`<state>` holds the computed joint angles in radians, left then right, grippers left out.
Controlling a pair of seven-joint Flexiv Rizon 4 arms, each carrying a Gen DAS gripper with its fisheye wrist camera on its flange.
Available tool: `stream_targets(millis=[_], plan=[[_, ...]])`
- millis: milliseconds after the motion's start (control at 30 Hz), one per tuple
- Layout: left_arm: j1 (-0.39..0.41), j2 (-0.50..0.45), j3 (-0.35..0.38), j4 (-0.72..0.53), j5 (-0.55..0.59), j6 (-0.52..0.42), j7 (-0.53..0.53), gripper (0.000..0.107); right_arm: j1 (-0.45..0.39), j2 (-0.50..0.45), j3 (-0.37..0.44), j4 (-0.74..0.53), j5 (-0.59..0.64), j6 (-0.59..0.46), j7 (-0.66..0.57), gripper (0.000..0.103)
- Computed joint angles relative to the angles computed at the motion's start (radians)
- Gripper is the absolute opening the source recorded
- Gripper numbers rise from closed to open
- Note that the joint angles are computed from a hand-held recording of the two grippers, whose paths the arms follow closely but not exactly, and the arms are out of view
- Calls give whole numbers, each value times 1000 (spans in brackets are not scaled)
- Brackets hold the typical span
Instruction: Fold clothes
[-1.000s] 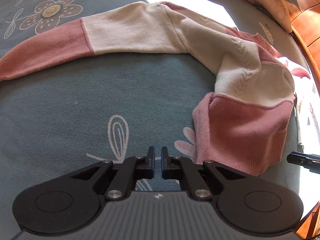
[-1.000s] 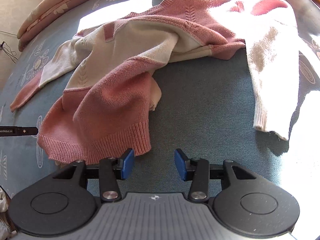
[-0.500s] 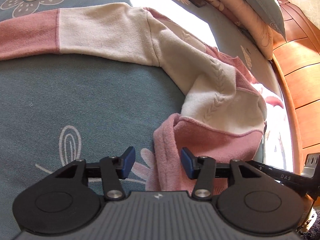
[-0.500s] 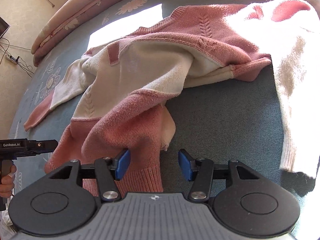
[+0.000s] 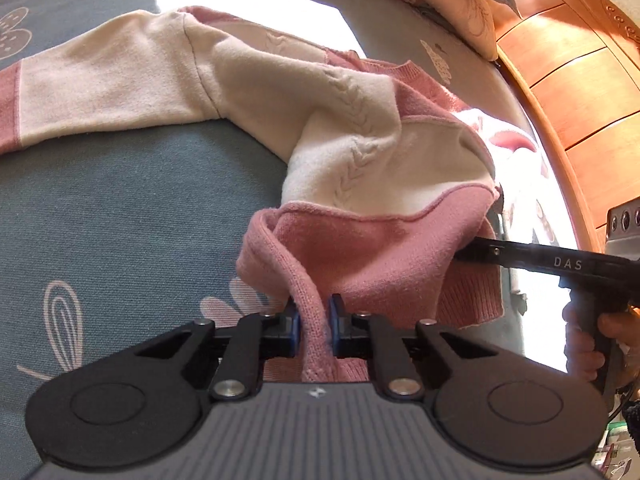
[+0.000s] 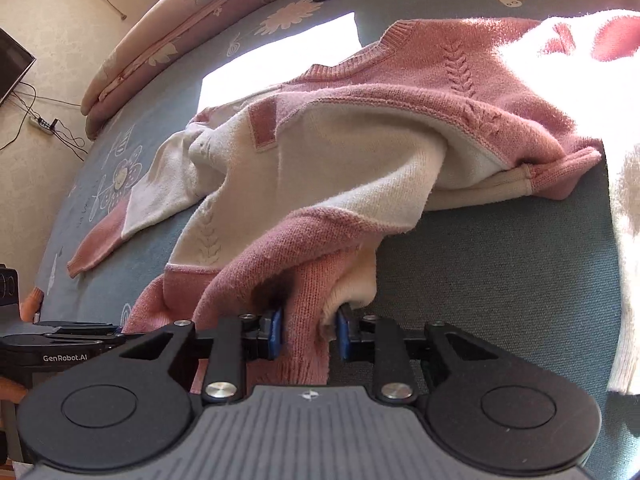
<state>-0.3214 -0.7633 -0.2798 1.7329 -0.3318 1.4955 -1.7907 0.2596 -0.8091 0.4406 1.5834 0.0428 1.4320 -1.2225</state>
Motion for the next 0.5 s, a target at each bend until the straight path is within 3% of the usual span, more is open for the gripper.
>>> stream_targets(millis=[200,333,500], plan=[[41,44,-64,9,8,98,19,6,-77,43,94,-19,19,24,-60,26],[84,94,-120,41,17,116,39,6,-141,86,176,-20,54,-54,-151,26],[107,199,-149,138,-7,67,38,6,-216,192,241,41,143,-208,-236,26]])
